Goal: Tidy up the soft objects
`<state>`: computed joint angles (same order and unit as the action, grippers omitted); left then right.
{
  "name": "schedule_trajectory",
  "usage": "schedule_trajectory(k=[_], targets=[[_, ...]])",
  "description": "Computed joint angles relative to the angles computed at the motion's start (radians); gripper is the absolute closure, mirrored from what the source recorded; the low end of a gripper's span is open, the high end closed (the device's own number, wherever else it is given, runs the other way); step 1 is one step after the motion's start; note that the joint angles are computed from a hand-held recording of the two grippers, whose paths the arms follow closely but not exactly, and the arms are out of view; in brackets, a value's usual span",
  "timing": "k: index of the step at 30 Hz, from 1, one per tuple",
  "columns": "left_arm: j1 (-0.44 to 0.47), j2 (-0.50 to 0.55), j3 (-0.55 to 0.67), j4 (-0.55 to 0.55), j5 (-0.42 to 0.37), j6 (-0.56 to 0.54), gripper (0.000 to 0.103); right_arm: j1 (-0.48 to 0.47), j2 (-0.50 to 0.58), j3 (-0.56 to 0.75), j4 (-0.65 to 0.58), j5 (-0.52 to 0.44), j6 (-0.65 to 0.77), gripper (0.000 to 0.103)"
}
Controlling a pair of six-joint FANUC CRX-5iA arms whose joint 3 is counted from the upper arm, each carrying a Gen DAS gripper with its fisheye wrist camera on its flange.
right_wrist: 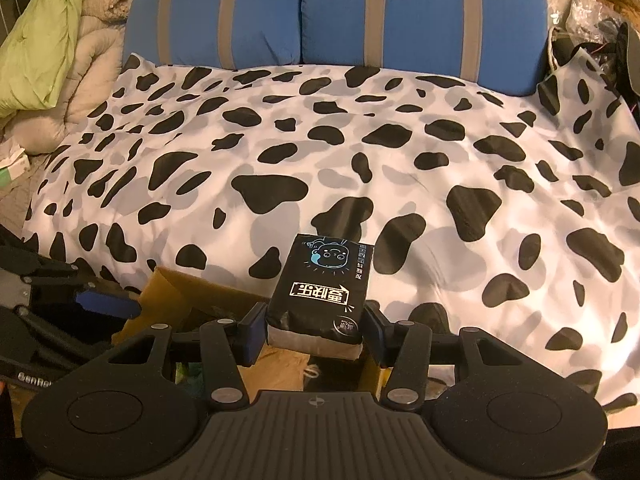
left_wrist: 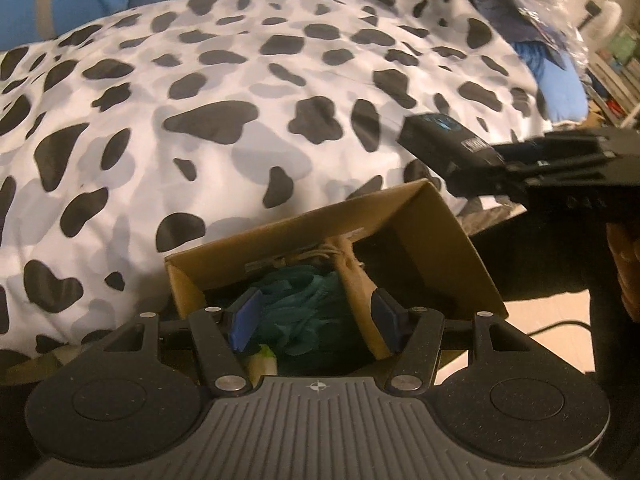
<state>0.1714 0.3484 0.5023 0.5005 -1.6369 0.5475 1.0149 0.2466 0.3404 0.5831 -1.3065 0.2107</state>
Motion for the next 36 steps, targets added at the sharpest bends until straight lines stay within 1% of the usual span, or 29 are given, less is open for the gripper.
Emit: schedule_trajectory(k=[6, 8, 9, 10, 11, 12, 14, 15, 17, 19, 21, 23, 25, 27, 28, 29, 30, 31, 36], targets=[[-0.003, 0.005, 0.010, -0.011, 0.002, 0.023, 0.044, 0.003, 0.005, 0.015, -0.027, 0.003, 0.009, 0.050], [-0.004, 0.006, 0.012, -0.013, 0.002, 0.026, 0.044, -0.001, 0.007, 0.025, -0.054, 0.006, 0.023, 0.048], [-0.005, 0.007, 0.014, -0.015, 0.001, 0.028, 0.044, -0.005, 0.010, 0.035, -0.078, 0.007, 0.035, 0.045], [-0.005, 0.008, 0.016, -0.016, 0.002, 0.032, 0.044, -0.011, 0.016, 0.049, -0.107, 0.005, 0.052, 0.039], [-0.006, 0.008, 0.016, -0.019, 0.003, 0.035, 0.044, -0.015, 0.026, 0.068, -0.132, -0.007, 0.070, 0.023], [-0.006, 0.009, 0.018, -0.021, 0.004, 0.039, 0.044, -0.016, 0.037, 0.084, -0.143, -0.021, 0.086, 0.015], [-0.006, 0.011, 0.023, -0.023, 0.003, 0.046, 0.044, -0.014, 0.058, 0.114, -0.148, -0.054, 0.112, 0.011], [-0.007, 0.013, 0.025, -0.025, 0.004, 0.050, 0.044, -0.015, 0.065, 0.123, -0.154, -0.063, 0.120, 0.006], [-0.007, 0.014, 0.027, -0.029, 0.009, 0.056, 0.044, -0.016, 0.080, 0.143, -0.159, -0.087, 0.131, 0.001], [-0.005, 0.000, 0.009, -0.029, 0.039, 0.060, 0.044, -0.017, 0.089, 0.157, -0.163, -0.105, 0.138, 0.000], [-0.003, -0.017, -0.013, -0.025, 0.078, 0.059, 0.041, -0.020, 0.099, 0.171, -0.171, -0.126, 0.144, 0.000], [-0.002, -0.028, -0.027, -0.024, 0.108, 0.065, 0.030, -0.024, 0.109, 0.186, -0.178, -0.149, 0.145, 0.000], [0.000, -0.035, -0.037, -0.021, 0.130, 0.070, 0.026, -0.026, 0.115, 0.194, -0.180, -0.163, 0.140, 0.000], [-0.004, -0.039, -0.037, -0.035, 0.142, 0.076, 0.025, -0.028, 0.117, 0.198, -0.184, -0.172, 0.136, 0.000], [-0.005, -0.039, -0.036, -0.043, 0.146, 0.078, 0.021, -0.029, 0.120, 0.202, -0.186, -0.179, 0.136, 0.000], [-0.007, -0.040, -0.036, -0.051, 0.151, 0.080, 0.015, -0.029, 0.124, 0.207, -0.187, -0.185, 0.137, 0.000], [-0.010, -0.044, -0.040, -0.060, 0.160, 0.082, 0.010, -0.029, 0.128, 0.212, -0.187, -0.192, 0.139, 0.000], [-0.010, -0.048, -0.044, -0.066, 0.170, 0.079, 0.001, -0.028, 0.133, 0.219, -0.186, -0.200, 0.141, 0.000], [-0.015, -0.083, -0.084, -0.084, 0.242, 0.061, 0.000, -0.023, 0.156, 0.244, -0.166, -0.231, 0.151, 0.000]])
